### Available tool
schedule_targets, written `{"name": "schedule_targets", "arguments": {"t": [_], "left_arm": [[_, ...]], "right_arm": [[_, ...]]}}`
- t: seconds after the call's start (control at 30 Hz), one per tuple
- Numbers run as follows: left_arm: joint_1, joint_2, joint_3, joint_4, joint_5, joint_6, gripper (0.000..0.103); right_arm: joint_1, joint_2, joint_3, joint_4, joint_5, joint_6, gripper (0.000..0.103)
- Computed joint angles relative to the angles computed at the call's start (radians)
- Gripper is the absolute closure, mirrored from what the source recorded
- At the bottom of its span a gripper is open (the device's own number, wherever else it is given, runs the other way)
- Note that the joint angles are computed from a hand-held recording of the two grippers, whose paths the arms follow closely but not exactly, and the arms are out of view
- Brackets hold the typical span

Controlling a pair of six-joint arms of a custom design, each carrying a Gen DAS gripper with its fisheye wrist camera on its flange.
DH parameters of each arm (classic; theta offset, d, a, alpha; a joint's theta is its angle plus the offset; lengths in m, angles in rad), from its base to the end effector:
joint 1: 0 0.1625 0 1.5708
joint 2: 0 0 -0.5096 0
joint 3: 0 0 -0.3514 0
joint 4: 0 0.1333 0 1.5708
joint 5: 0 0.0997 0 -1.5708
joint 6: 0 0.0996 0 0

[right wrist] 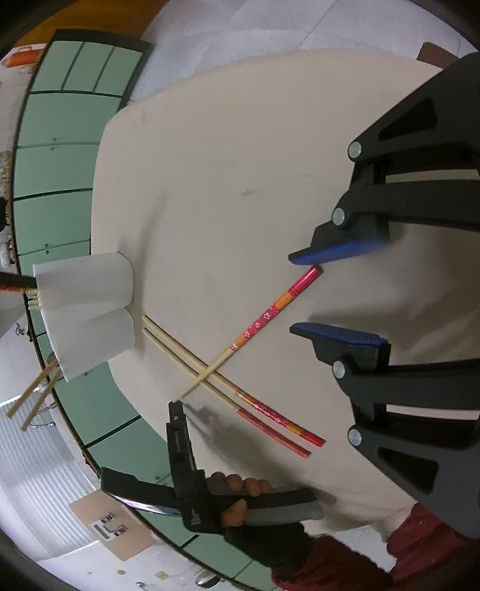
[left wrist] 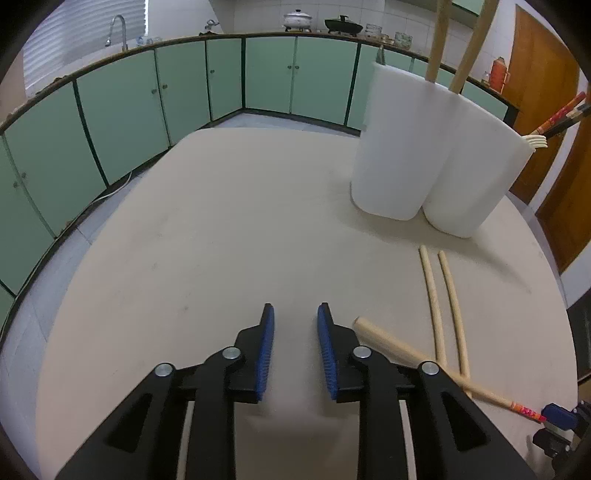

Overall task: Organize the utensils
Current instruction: 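Move the right tool toward the red-patterned chopstick lying across the wooden ones, then close the right tool on the red-patterned chopstick while the left closes on a wooden one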

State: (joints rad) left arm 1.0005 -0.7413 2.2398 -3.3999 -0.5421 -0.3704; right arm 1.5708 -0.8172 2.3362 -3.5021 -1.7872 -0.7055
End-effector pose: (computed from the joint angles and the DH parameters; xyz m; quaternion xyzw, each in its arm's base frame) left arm -0.0925 -0.5492 0.1399 0.0051 0.8625 -0.3476 0.3676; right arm 0.1119 -0.4972 0.1340 0.3154 -0.9208 0.1544 0.1695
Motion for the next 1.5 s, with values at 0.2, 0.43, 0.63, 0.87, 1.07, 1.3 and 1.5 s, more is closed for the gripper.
{"name": "schedule_targets", "arguments": {"t": [0.2,0.43,0.63,0.87,1.07,1.3,1.5], "left_arm": [[-0.009,-0.018,0.048,-0.022,0.003,-0.015,0.075],[-0.048,-0.017,0.115,-0.058,-0.006,-0.024,0.075],[-0.074,-0.013,0.171,-0.103,-0.018,-0.031,0.070],[-0.120,-0.015,0.238,-0.159,-0.023,-0.030,0.068],[-0.158,0.007,0.285,-0.212,-0.029,-0.024,0.066],[-0.191,0.040,0.316,-0.269,-0.039,-0.011,0.066],[-0.220,0.054,0.343,-0.282,-0.035,-0.033,0.063]], "right_arm": [[0.001,0.020,0.012,-0.054,0.009,-0.030,0.070],[-0.014,0.017,0.021,-0.078,0.016,-0.026,0.088],[0.035,0.077,0.046,-0.208,-0.076,-0.098,0.094],[0.036,0.099,0.080,-0.292,-0.070,0.014,0.098],[0.057,0.112,0.134,-0.368,-0.115,0.075,0.098],[0.079,0.148,0.155,-0.430,-0.126,0.142,0.093],[0.098,0.190,0.186,-0.509,-0.121,0.088,0.082]]}}
